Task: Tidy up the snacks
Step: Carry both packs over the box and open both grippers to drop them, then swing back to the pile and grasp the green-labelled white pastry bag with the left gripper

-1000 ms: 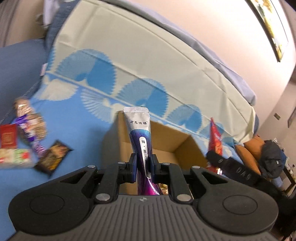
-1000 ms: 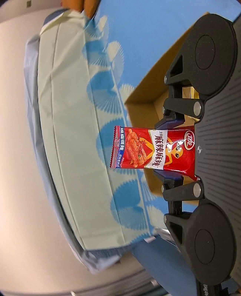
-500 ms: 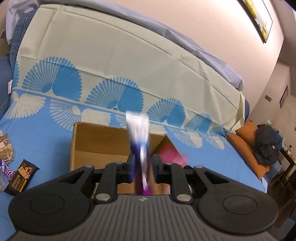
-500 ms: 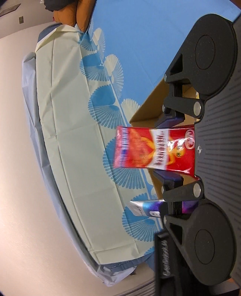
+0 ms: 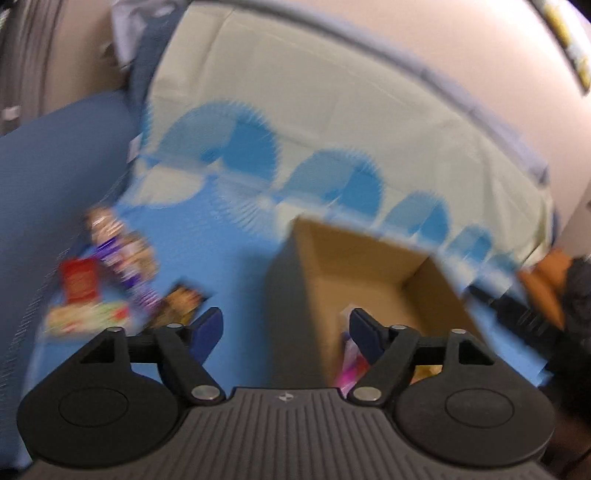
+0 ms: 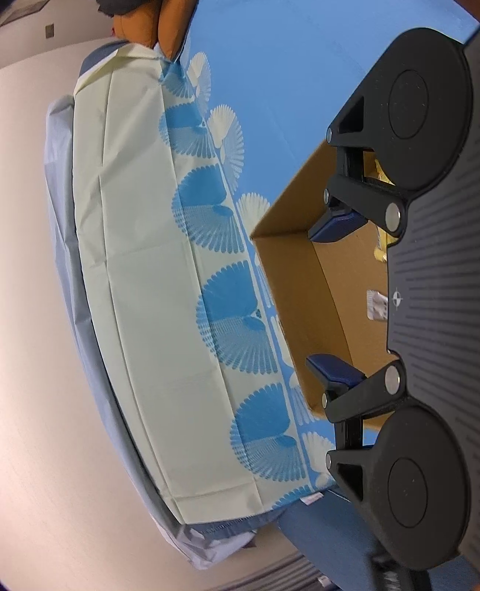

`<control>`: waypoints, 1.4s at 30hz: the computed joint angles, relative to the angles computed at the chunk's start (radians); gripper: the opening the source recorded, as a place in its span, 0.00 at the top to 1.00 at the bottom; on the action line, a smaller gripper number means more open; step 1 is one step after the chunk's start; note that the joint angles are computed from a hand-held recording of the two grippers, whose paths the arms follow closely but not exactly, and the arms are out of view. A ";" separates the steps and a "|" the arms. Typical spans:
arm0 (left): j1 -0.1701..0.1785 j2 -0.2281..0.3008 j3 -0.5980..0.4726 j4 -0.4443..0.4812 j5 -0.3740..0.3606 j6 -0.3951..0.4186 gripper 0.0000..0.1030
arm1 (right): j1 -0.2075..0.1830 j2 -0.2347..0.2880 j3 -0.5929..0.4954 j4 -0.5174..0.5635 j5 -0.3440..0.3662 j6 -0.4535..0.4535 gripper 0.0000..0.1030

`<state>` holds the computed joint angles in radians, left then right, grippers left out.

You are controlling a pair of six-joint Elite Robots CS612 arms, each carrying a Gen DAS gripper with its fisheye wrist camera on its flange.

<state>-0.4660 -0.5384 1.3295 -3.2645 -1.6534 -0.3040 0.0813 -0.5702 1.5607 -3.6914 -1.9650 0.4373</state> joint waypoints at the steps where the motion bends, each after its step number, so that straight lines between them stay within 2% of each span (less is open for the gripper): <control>1: 0.005 -0.010 0.010 0.049 0.015 0.024 0.18 | 0.003 0.000 -0.002 0.003 0.005 -0.009 0.33; 3: 0.015 -0.026 0.026 0.151 0.063 0.067 0.10 | 0.008 0.000 -0.004 0.007 0.010 -0.024 0.33; 4: 0.018 -0.031 0.035 0.171 0.089 0.080 0.02 | 0.012 0.000 -0.005 0.008 0.016 -0.034 0.33; 8: 0.035 -0.039 0.060 0.233 0.165 0.135 0.00 | 0.024 0.002 -0.011 0.009 0.032 -0.075 0.31; 14: 0.076 -0.039 0.060 0.289 0.068 0.093 0.00 | 0.040 0.011 -0.027 0.022 0.038 -0.123 0.30; 18: 0.098 -0.027 0.069 0.205 -0.002 0.115 0.01 | 0.048 0.017 -0.037 0.035 0.049 -0.146 0.30; 19: 0.098 -0.021 0.064 0.190 -0.009 0.124 0.04 | 0.050 0.018 -0.040 0.039 0.055 -0.152 0.30; 21: 0.099 -0.008 0.060 0.140 -0.003 0.148 0.31 | 0.053 0.019 -0.044 0.043 0.065 -0.161 0.30; 23: 0.102 0.006 0.045 0.117 -0.009 0.165 0.69 | 0.056 0.022 -0.049 0.052 0.074 -0.169 0.30; 25: 0.104 0.023 0.020 0.117 -0.006 0.193 0.91 | 0.057 0.024 -0.056 0.064 0.084 -0.169 0.30; 28: 0.100 0.047 -0.015 0.097 0.031 0.270 0.91 | 0.059 0.027 -0.066 0.080 0.097 -0.166 0.30; 31: 0.089 0.081 -0.074 0.112 0.124 0.318 0.89 | 0.061 0.030 -0.075 0.092 0.111 -0.167 0.30; 32: 0.089 0.093 -0.099 0.132 0.134 0.323 0.83 | 0.060 0.031 -0.076 0.093 0.119 -0.169 0.30; 33: 0.090 0.104 -0.122 0.152 0.143 0.322 0.75 | 0.060 0.032 -0.079 0.094 0.126 -0.172 0.30; 34: 0.089 0.117 -0.150 0.175 0.163 0.320 0.44 | 0.061 0.033 -0.082 0.096 0.133 -0.178 0.30; 35: 0.089 0.129 -0.174 0.193 0.168 0.326 0.33 | 0.061 0.035 -0.085 0.098 0.137 -0.181 0.30; 36: 0.093 0.141 -0.198 0.215 0.138 0.344 0.29 | 0.062 0.035 -0.087 0.100 0.143 -0.185 0.30; 38: 0.087 0.155 -0.227 0.243 0.153 0.380 0.17 | 0.062 0.037 -0.091 0.104 0.157 -0.190 0.30; 42: 0.072 0.189 -0.287 0.277 0.207 0.481 0.08 | 0.062 0.039 -0.098 0.115 0.179 -0.198 0.30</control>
